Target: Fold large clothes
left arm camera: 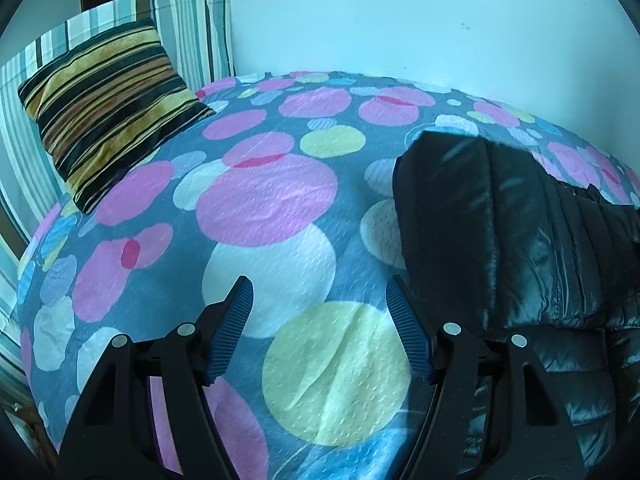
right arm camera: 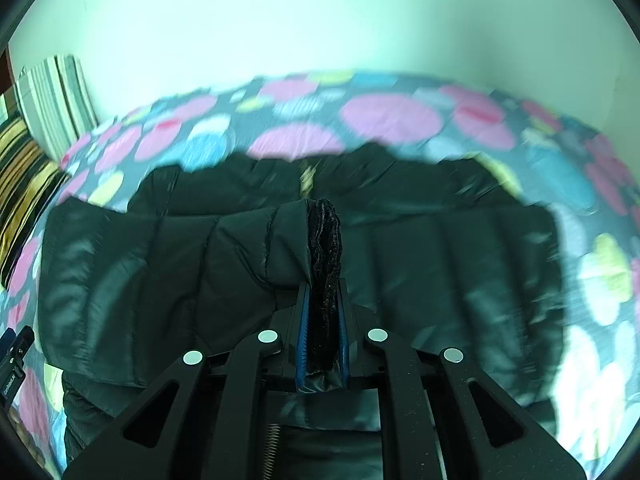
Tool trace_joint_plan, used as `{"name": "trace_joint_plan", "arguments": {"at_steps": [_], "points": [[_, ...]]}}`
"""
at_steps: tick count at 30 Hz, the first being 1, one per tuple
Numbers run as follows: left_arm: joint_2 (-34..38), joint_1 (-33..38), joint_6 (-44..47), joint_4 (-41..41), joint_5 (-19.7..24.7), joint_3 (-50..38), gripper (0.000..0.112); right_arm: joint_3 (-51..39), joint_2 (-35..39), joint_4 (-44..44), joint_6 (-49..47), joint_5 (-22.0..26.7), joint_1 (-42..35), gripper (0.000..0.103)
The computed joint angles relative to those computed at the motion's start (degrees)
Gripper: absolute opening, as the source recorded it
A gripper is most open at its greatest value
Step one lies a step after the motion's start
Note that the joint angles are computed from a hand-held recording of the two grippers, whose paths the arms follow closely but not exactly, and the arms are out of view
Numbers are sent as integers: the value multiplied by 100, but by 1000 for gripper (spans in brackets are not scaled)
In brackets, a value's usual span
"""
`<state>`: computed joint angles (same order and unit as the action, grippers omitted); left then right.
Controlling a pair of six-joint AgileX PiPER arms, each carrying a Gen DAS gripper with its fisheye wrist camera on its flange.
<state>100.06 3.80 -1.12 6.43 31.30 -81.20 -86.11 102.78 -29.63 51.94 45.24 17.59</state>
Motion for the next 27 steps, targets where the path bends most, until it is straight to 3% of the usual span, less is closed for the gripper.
{"name": "trace_joint_plan", "arguments": {"at_steps": [8,15,19,23,27], "points": [[641,-832,-628,598,328,-968,69,751,-592,-455,78,330,-693,12],[1749,-1510,-1404,1845,1019,-2052,69,1053,-352,-81,-321,95,-1095,12],[2105,-1606,-1244,1968,1289,-2378,70,1001,-52,24,-405,13,-1189,13],[2351,-1662,-1241,2120,1382,-2537,71,1008,106,-129,-232,-36,-1132,13],[2045,-1629,-1199,2110,1347,-2367,70,1084,-7,-1,-277,-174,-1214,13]]}}
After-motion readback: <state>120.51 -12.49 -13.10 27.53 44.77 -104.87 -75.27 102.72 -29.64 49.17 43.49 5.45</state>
